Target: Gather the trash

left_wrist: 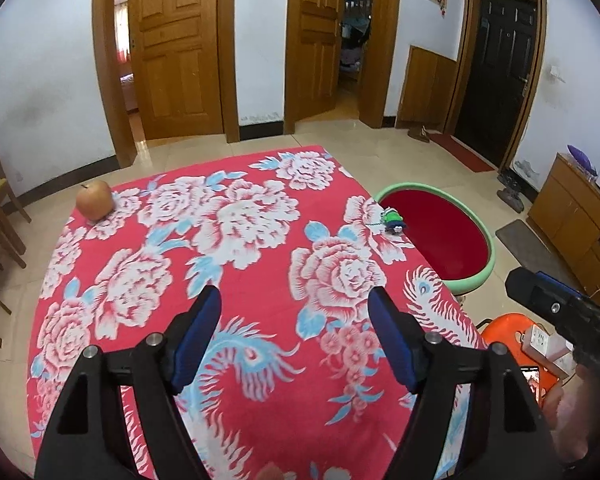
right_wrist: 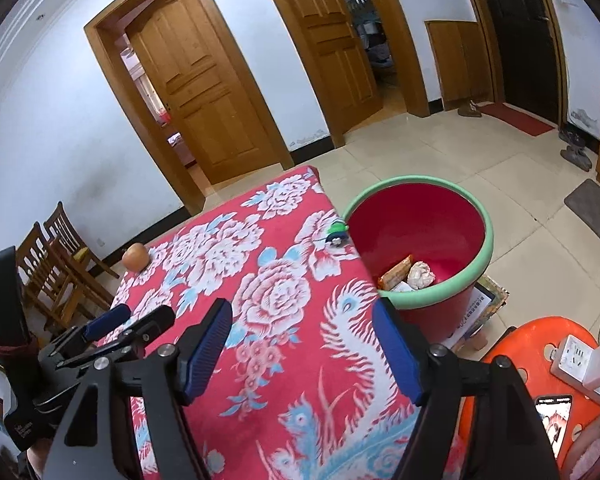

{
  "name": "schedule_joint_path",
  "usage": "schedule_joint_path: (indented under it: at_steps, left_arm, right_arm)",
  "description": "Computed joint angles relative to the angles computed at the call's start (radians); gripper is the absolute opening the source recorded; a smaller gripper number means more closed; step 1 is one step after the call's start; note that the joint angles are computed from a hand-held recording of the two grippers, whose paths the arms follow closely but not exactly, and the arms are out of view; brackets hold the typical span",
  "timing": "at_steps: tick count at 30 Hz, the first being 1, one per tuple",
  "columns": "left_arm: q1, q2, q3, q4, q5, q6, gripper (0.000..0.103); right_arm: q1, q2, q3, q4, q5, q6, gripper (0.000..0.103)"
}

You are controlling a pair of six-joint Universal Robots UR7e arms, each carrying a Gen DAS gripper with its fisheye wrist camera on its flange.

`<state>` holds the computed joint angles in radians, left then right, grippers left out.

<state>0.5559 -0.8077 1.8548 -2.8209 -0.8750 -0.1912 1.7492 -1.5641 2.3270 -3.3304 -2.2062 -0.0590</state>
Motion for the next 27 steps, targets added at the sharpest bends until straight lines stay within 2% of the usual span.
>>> schedule_joint_path:
  at_steps: [3, 6, 16, 27]
  left_arm:
    - [-0.001, -0.030, 0.034, -0.024, -0.003, -0.007, 0.076]
    - [0.002, -0.053, 0.060, -0.036, -0.002, -0.032, 0.079]
    - [0.002, -0.116, 0.126, -0.056, 0.032, -0.098, 0.079]
    - [-0.004, -0.132, 0.151, -0.094, 0.057, -0.118, 0.079]
  right_arm:
    - [0.034, 0.022, 0.003, -0.035, -0.039, -0.008, 0.076]
    - [0.066, 0.045, 0.008, -0.068, -0.071, -0.020, 0.082]
    - [0.172, 0.133, 0.005, -0.185, -0.194, -0.059, 0.082]
    - [0.191, 0.150, -0.001, -0.178, -0.193, -0.063, 0.082]
